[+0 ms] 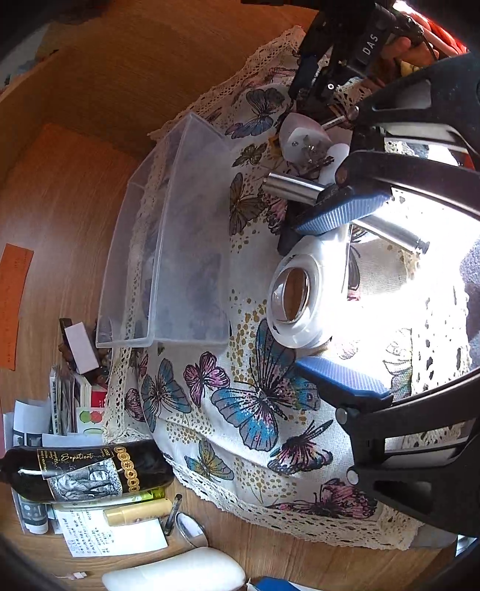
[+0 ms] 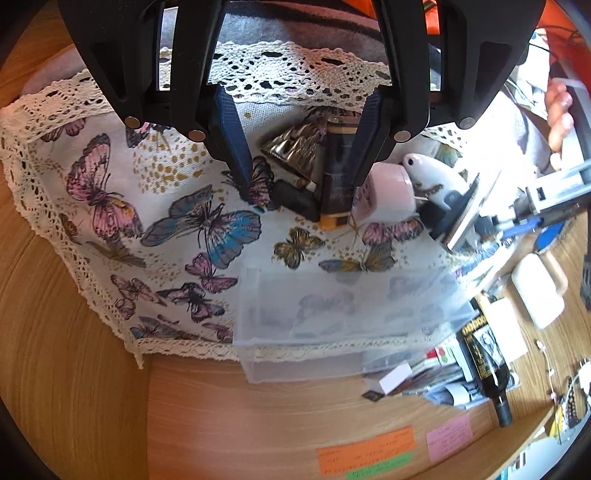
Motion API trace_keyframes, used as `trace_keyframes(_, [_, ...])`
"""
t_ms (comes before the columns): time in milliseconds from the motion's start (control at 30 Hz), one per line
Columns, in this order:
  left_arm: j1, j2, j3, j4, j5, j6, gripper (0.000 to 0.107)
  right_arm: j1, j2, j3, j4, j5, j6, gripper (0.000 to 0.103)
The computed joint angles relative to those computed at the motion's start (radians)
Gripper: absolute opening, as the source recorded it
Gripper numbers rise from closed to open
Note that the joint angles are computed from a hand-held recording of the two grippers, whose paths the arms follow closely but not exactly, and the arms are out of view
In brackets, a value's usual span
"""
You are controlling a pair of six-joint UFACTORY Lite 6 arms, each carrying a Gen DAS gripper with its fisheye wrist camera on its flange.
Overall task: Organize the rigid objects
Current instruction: 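Grasp the white handheld device with the left gripper while the right grasps gold foil, then lower the white device into the clear box with the left gripper while the right drops gold foil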
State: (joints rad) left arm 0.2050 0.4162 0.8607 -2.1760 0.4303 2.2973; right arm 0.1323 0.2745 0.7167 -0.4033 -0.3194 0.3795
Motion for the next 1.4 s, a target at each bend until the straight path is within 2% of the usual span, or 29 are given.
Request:
trace_keyframes(67, [-0.013,0.055,0.044,0.026,-0.002,-0.047,0.07,-0.022,0.015,0.007,-0.107,-0.017,0.106,0.05])
trace_keyframes(167, [-0.039,0.067,0.063,-0.035,-0.022,-0.011,0.07,-0.049,0.02,0.009,-0.22,-0.036,0.206,0.05])
trace_keyframes(267, [-0.061,0.088,0.085,-0.096,-0.033,0.035,0.066,-0.057,0.013,0.007,-0.227,-0.032,0.201,0.041])
trace_keyframes(333, [-0.077,0.101,0.092,-0.159,-0.033,0.096,0.064,-0.064,0.018,0.016,-0.221,-0.015,0.185,0.031])
trace_keyframes(467, [-0.084,0.102,0.093,-0.194,-0.034,0.138,0.063,-0.098,0.042,0.033,-0.32,-0.038,0.273,0.029])
trace_keyframes(733, [-0.05,0.044,0.063,-0.293,-0.053,0.251,0.062,-0.094,0.02,0.034,-0.228,-0.038,0.197,0.028])
trace_keyframes(1000, [0.009,-0.048,0.041,-0.382,-0.027,0.335,0.062,-0.094,-0.015,0.076,-0.173,-0.028,0.15,0.028])
trace_keyframes(1133, [0.022,-0.065,0.077,-0.406,-0.027,0.338,0.062,-0.075,-0.01,0.118,-0.129,-0.023,0.108,0.028])
trace_keyframes(1400, [0.017,-0.068,0.17,-0.398,-0.036,0.297,0.062,-0.055,0.016,0.232,-0.166,-0.032,0.153,0.028])
